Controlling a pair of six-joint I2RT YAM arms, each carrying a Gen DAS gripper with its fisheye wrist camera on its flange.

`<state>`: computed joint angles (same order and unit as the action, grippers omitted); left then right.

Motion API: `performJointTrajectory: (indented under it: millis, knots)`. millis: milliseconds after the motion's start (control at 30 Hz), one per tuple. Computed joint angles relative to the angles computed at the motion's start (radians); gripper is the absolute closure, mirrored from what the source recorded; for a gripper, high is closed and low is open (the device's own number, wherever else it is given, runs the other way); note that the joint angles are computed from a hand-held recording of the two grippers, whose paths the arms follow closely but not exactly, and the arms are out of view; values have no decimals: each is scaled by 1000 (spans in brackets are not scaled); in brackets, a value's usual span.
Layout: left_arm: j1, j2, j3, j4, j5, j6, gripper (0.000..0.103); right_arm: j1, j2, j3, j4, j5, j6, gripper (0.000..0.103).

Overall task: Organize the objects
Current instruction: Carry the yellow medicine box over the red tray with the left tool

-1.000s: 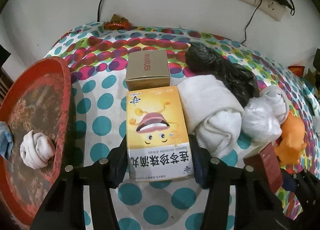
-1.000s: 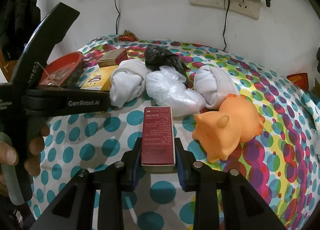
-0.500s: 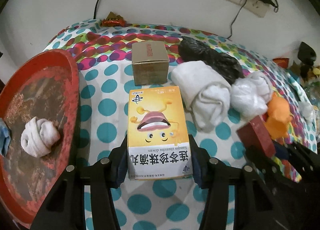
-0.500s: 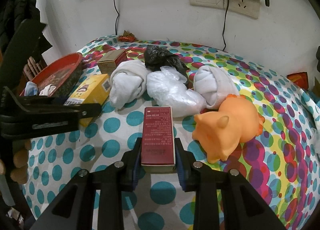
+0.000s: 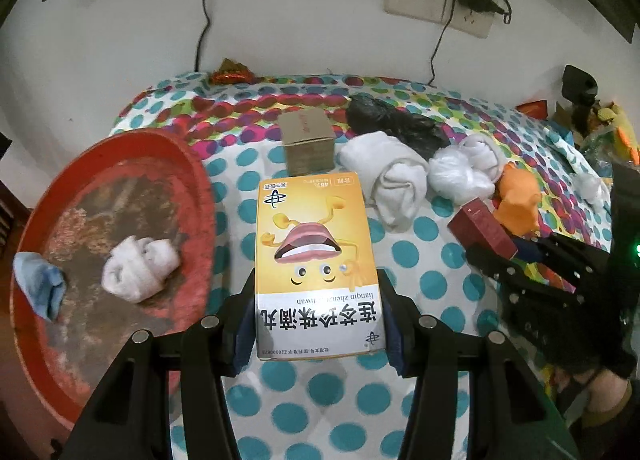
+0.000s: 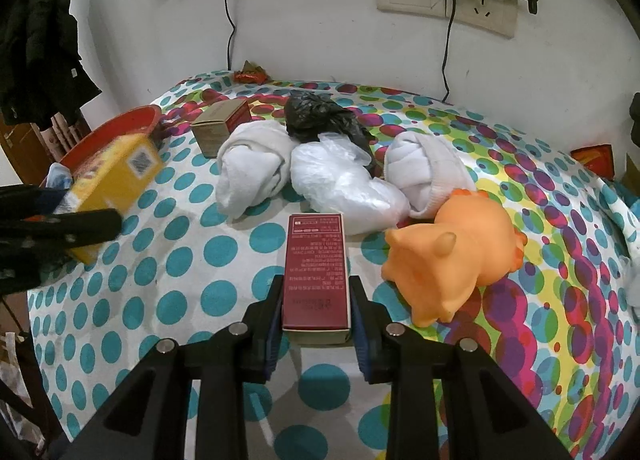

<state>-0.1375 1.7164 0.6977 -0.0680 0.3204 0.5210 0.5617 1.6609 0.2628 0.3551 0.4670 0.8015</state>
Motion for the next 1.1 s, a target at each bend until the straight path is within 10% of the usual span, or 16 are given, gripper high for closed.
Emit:
performJointTrajectory:
  millis: [1100]
  knots:
    - [405,333,415,-75,-80,124,53,41,18,59,-122,68,32,73]
